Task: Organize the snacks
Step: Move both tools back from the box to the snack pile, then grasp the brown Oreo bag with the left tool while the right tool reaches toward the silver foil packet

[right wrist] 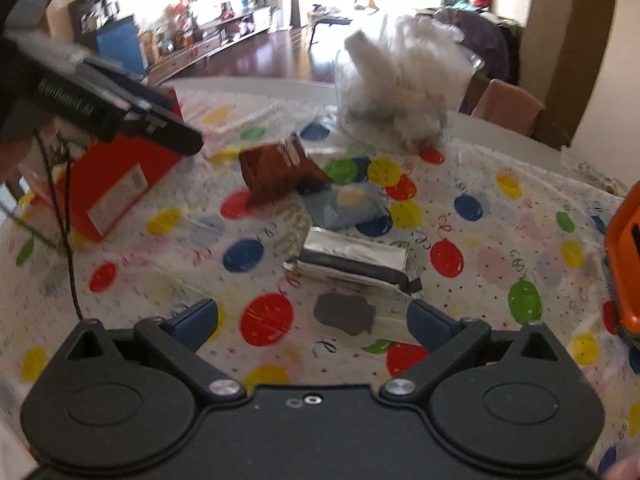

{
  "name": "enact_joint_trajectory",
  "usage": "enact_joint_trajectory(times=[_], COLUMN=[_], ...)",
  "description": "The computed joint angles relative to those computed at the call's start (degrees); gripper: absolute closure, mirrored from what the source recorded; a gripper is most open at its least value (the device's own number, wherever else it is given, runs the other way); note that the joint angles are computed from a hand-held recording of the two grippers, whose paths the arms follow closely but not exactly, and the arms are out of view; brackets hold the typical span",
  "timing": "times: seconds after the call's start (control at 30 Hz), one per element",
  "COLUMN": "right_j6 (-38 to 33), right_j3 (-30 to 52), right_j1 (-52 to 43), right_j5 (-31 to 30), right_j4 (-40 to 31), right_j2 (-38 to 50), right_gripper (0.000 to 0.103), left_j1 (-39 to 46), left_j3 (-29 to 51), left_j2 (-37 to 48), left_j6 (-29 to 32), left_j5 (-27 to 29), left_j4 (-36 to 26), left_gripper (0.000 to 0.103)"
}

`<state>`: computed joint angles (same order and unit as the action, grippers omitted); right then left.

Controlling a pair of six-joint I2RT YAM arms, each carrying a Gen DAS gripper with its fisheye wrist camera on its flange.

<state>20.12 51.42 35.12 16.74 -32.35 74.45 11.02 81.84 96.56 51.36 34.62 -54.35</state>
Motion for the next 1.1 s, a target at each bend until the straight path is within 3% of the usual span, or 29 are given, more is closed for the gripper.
enact_joint_trajectory(times=[0.2,0.5,0.83,1.1], right_j6=[-9.3,-16.7,-19.5,-18.2], right_j3=[-2.4,-1.0,-0.2,-4.0], right_j1=[-7.4,-13.0,-15.0,-13.3], right_j5=[-7.8,-14.1,-16.3,-13.2], right_j4=[5.9,10.4,13.0,16.1], right_j2=[5.2,13.4,16.7,13.9], right_gripper=[0.010,0.020,0.023,0.032], left_j1=[-5.1,-11.7,-14.5,-14.7], left_j3=[1.1,7.9,15.3,20.5], left_j2=[4.6,14.0,22.8,28.2], left_j6=[-4.4,-4.7,-7.1,-10.0], left_j5=[-5.6,-13.0,-17.2,-17.4], left_j4=[5.8,8.2,7.9,5.7], left_gripper=[0.018,0.018,0.018,0.018])
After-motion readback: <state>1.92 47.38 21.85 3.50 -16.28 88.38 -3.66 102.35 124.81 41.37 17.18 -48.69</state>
